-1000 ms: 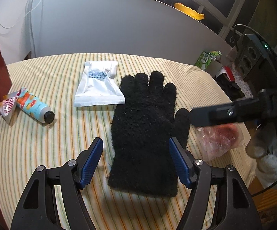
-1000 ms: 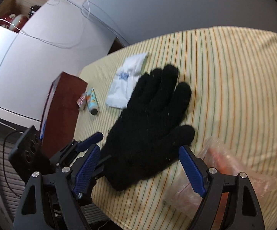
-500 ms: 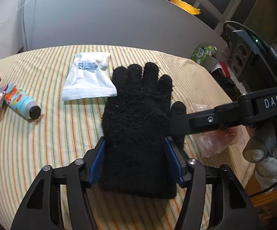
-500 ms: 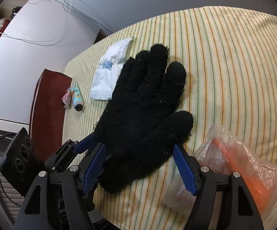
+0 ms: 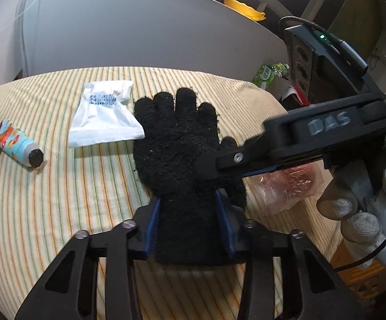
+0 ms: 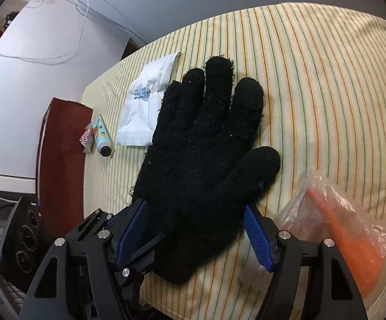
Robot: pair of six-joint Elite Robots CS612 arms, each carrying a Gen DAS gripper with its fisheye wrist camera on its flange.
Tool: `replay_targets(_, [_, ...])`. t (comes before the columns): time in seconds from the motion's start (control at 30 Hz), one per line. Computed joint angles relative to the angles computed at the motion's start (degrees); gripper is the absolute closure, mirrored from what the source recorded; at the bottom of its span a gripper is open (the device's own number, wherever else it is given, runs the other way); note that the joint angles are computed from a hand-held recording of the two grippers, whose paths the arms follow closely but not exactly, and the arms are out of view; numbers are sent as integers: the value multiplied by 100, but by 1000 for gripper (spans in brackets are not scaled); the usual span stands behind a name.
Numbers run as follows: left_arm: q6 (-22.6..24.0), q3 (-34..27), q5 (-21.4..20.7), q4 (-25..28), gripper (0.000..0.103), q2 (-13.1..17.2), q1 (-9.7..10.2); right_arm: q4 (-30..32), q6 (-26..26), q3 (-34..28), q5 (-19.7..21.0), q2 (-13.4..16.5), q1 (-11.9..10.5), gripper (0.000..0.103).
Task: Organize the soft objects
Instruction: 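Move both tools onto the black glove and close both on it, then lift the black glove with both tools, carry it over the box, release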
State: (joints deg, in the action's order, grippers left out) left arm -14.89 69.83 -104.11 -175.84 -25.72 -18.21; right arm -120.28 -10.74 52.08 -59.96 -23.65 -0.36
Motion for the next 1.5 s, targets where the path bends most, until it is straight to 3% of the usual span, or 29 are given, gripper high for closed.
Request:
replay_targets(0.03, [-24,2,-29,-30,74,1,5,106,-15,-48,33,24,2,64])
replay_targets(0.1, [-22,7,-89,-74,77,2,7,119,-7,-29,76,23,7,71])
replay_targets(0.13, [-11,23,-72,-125,85,-1,5,32,-21,29,53,-4,12,75])
replay_targets(0.2, [-45,70,-86,-276,87,-12,5,-55,-106,132,65,-68,15,86])
replay_targets(0.47, [-254,236,-429,-643,89,-41,49,-610,-309,720,178,-407,-48,89])
replay_targets(0.87, [-1019,92,-1481,-1409,89,162,56,-1471,-304,1741,436,-1016,-289,90])
replay_targets(1.2, [-1210,-618,-2260,-1078,92,563,-117,-2129,-39,2328,-82,-1342,-470,90])
replay_targets(1.5, [-1285,-798,-2876,-1147,92,679,-143,-2577,111,2864,-143,-1627,-685,90])
